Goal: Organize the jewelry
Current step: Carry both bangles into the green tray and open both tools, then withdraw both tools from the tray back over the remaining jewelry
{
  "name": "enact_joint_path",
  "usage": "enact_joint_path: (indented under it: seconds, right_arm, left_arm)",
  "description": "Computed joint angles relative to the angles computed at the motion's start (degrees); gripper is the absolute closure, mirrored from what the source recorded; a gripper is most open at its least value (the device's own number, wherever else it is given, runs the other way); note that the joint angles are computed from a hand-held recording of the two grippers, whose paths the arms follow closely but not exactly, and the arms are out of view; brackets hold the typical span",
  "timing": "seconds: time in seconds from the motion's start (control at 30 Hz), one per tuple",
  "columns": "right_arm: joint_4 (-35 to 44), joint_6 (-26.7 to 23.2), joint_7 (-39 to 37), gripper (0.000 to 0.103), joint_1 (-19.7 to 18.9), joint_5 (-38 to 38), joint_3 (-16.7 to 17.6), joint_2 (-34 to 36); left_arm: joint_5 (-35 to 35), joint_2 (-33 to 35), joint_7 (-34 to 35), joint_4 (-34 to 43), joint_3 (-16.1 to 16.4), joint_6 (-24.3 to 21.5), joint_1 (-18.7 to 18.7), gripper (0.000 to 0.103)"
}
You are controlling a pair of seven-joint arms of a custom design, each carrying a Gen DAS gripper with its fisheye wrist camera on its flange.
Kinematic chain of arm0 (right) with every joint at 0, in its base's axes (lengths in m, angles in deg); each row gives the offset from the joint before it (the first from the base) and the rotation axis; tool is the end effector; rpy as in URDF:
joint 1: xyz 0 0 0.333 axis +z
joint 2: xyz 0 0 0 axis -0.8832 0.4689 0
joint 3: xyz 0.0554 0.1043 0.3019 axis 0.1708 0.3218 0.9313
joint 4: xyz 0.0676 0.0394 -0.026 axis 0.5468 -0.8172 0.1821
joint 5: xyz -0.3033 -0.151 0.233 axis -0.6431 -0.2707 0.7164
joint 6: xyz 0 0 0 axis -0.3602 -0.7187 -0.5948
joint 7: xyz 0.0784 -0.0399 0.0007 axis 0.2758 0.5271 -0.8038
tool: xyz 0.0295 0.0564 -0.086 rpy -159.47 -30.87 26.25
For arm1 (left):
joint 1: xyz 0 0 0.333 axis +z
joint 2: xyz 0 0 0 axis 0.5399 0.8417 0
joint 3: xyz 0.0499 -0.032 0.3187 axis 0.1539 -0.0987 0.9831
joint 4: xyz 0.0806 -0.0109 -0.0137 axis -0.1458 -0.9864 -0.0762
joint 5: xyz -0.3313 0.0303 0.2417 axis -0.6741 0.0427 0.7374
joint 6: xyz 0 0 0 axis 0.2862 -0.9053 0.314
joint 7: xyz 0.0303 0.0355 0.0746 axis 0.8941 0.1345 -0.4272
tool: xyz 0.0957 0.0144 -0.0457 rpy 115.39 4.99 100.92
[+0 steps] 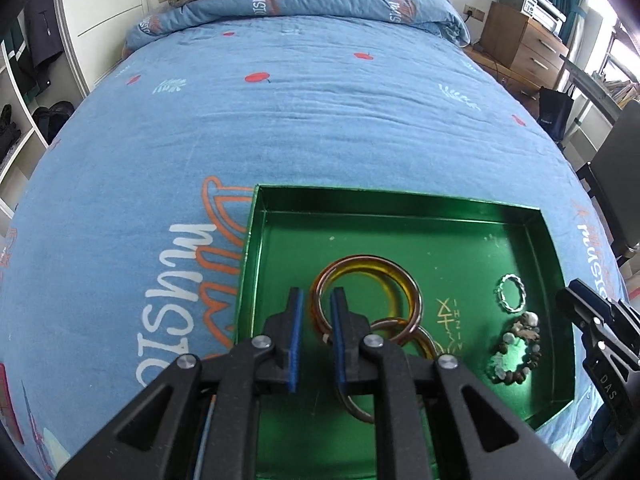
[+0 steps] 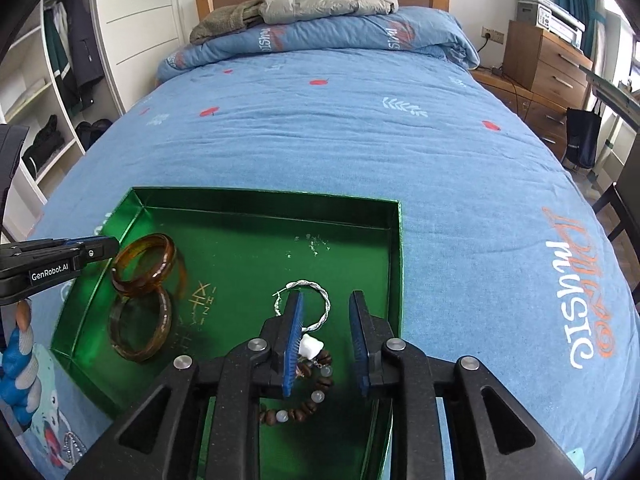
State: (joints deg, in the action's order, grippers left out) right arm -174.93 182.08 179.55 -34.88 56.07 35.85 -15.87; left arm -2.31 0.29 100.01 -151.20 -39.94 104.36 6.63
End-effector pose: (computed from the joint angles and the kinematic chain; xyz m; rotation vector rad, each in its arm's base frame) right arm 0.5321 0.3566 0.4952 -2.0102 1.5245 -0.4504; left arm 0.5178 -0.4199 0.5086 -2.0507 1.7638 -0.5324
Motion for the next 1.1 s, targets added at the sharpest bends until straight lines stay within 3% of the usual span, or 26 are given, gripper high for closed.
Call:
enact_joint_path:
  seconds: [0.2, 0.3, 0.5, 0.7, 0.8, 0.87, 0.93, 0.97, 1.1]
  right_arm:
    - [-7.2, 2.3, 1.3, 0.075, -0.9, 0.9, 2.1, -9.0]
    - [-11.5, 2.9, 1.8, 0.069, -2.2, 1.9, 4.3, -14.3]
    - [-20.2, 2.7, 0.1, 0.069, -3.4, 7.6, 8.3, -25.4]
    - [-27.2, 1.2, -1.4, 0.064, -4.0, 12.2, 11.7, -37.0]
    - [-29.8, 0.1, -2.0, 0.062, -3.7, 14.3, 12.8, -42.0]
    - [-31.3, -0.5, -2.0, 0.062, -3.7, 15.5, 13.6, -45.0]
    - [-32.5, -1.3, -2.0, 0.062, -3.7, 16.2, 14.5, -47.8]
    - [-33.1, -1.7, -1.9, 0.062, -3.7, 16.6, 14.9, -49.1]
    - [-35.4, -3.2, -1.6, 0.062, -2.8, 18.1, 16.1, -53.9]
  left_arm:
    - [4.5, -9.1, -3.0, -5.6, -2.0, -3.5, -1.3, 0.090]
    - [7.5, -13.3, -4.5, -7.9, -4.2, -7.0, -1.9, 0.090]
    - [10.6, -21.5, -8.7, -12.7, -8.4, -11.3, -2.4, 0.090]
    - [9.3, -27.3, -8.7, -15.6, -12.2, -16.7, -3.7, 0.090]
    - [7.0, -30.3, -9.1, -17.3, -13.1, -17.1, -4.6, 0.090]
    - [6.6, -32.0, -9.9, -17.8, -14.2, -18.2, -4.8, 0.086]
    - [6.3, -33.4, -10.7, -18.2, -15.2, -19.2, -4.9, 0.068]
    - [6.3, -34.0, -11.3, -18.2, -15.7, -19.7, -4.8, 0.065]
    - [6.3, -36.3, -13.0, -19.0, -17.5, -21.2, -5.3, 0.064]
